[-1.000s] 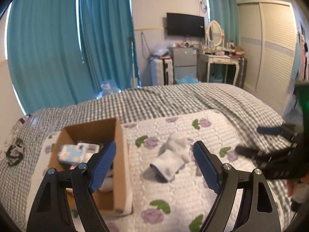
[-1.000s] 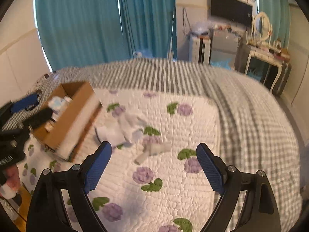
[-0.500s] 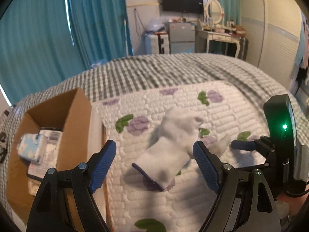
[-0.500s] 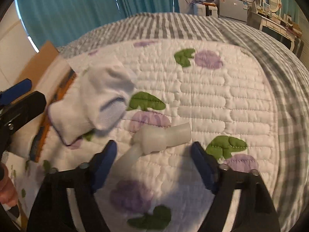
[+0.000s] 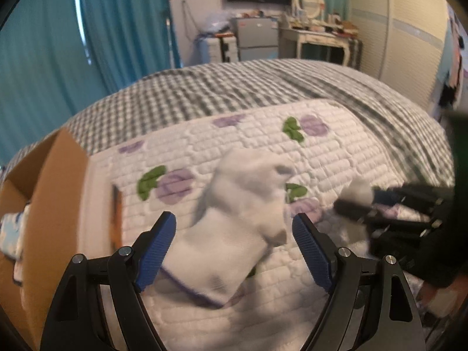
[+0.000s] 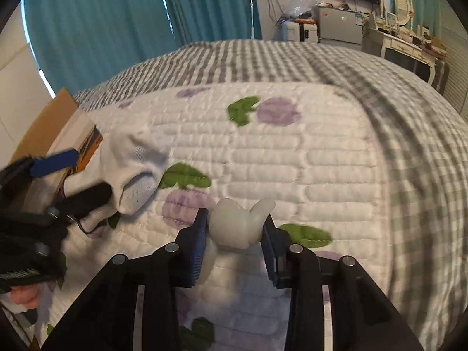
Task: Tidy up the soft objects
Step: 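Grasp the grey bone-shaped toy with the right gripper, then grasp the white sock with the left gripper while the right holds the toy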
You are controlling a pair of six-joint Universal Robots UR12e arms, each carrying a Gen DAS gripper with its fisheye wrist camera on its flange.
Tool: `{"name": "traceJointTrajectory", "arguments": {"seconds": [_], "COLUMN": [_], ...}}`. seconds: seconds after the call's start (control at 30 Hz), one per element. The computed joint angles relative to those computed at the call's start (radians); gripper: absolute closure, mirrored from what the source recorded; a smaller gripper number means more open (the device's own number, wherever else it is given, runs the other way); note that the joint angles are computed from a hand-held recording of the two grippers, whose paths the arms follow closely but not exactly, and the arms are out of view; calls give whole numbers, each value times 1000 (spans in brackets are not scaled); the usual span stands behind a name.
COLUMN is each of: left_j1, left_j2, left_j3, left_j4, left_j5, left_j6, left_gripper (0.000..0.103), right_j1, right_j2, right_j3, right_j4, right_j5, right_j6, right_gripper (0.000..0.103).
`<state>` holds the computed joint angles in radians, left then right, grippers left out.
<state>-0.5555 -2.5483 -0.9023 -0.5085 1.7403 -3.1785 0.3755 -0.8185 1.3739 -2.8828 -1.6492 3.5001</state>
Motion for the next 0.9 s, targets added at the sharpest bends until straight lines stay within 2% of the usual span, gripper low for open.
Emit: {"name": "traceJointTrajectory", "arguments": {"seconds": [0.27,0.33,0.37,0.4,0.43,0.5,0.57,0.67,0.77,0.9], "left_j1": [1,0,-1,1,2,-3,-7,-6,-11,-13], "left_j2": [-82,-82,-78,-71,-65,-52,-29,11,54,120], "left_j3": [133,129,120,107,98,76,41,-16,-77,-158], "left_j4": [-151,-142,-130,-120,-116,-100,-84,-59,-24,22], "left_j5": [22,22,20,-5,-26,-19,-18,-55,-50,-41], "left_j6": [-51,-45,-37,-31,-27,-18,-11,-12,-8,-49], "left_gripper": [20,21,29,42,46,55,57,59,59,59], "right_j1": [-18,-20,-20,-20,-19,-15,-10,0,13,37], "right_j2": [-23,-22,-22,-24,-25,-28,-34,-46,-72,-121], "right_j3": [29,29,30,31,32,35,32,32,43,69], "right_j4": [-33,-31,-30,-25,-22,-16,-5,-5,-13,-21], "right_j5": [-16,-12,-8,-6,-6,-4,-8,-27,-54,-85], "right_j6": [31,37,37,39,39,31,24,18,21,28], "right_gripper": [69,69,69,69,69,69,69,69,69,69]}}
